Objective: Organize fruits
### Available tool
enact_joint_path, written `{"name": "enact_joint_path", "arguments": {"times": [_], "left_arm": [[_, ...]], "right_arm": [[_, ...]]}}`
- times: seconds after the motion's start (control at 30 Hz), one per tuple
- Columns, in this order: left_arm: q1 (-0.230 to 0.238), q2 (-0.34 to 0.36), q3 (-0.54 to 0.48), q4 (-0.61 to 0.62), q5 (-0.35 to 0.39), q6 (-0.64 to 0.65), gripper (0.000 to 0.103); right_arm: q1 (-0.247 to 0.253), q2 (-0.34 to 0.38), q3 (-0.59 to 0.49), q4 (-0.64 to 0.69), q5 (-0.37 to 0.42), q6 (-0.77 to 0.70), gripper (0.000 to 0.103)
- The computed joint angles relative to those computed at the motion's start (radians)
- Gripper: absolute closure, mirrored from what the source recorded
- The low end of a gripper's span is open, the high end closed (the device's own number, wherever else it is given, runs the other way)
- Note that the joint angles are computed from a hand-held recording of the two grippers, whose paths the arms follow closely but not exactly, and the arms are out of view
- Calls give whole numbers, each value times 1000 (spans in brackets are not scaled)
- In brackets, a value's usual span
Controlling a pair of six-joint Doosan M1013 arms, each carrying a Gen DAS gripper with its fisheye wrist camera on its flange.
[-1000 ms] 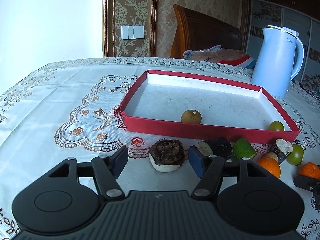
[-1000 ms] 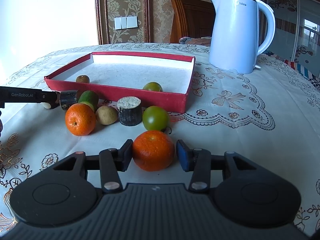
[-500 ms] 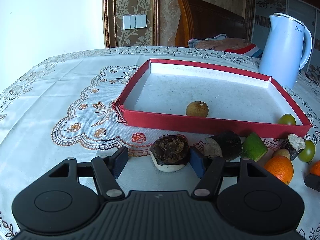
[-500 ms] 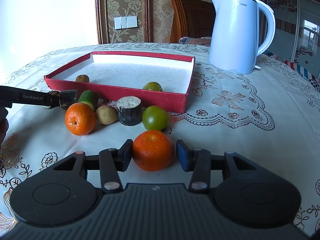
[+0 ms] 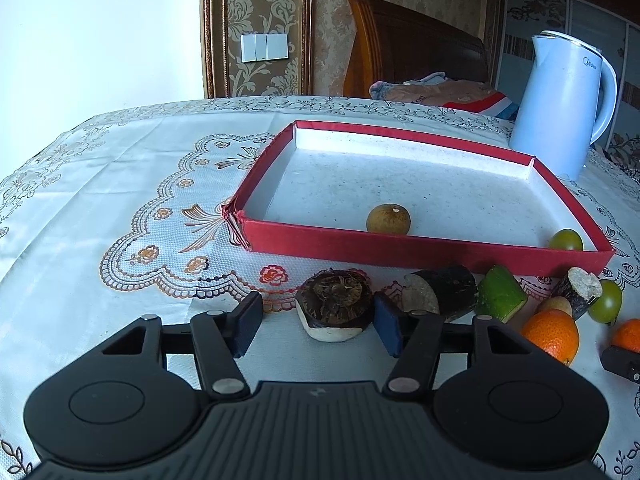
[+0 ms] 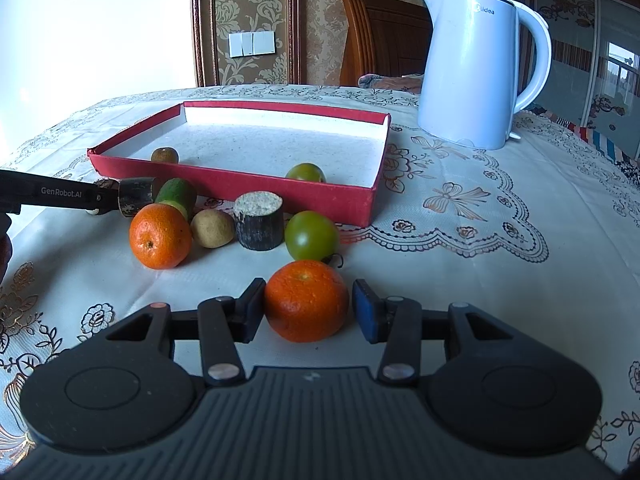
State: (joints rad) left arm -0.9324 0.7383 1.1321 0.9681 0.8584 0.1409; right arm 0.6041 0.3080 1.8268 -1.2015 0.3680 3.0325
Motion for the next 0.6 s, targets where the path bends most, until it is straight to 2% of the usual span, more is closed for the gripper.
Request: {"name": "enact_joint_path", "arguments": {"times": [0.13, 0.27, 0.47, 0.6], "left_arm": [[2, -2, 4, 1, -11, -3, 46], [1, -6, 12, 7, -30, 0, 55], [0, -7, 13, 7, -40, 10, 63], [0, -10, 19, 13, -49, 3, 63]], "right_arm": [[0, 0, 0, 0, 0, 0, 60], [0, 0, 0, 0, 0, 0, 60], [0, 0, 0, 0, 0, 0, 60], [0, 0, 0, 0, -1, 1, 60]]}}
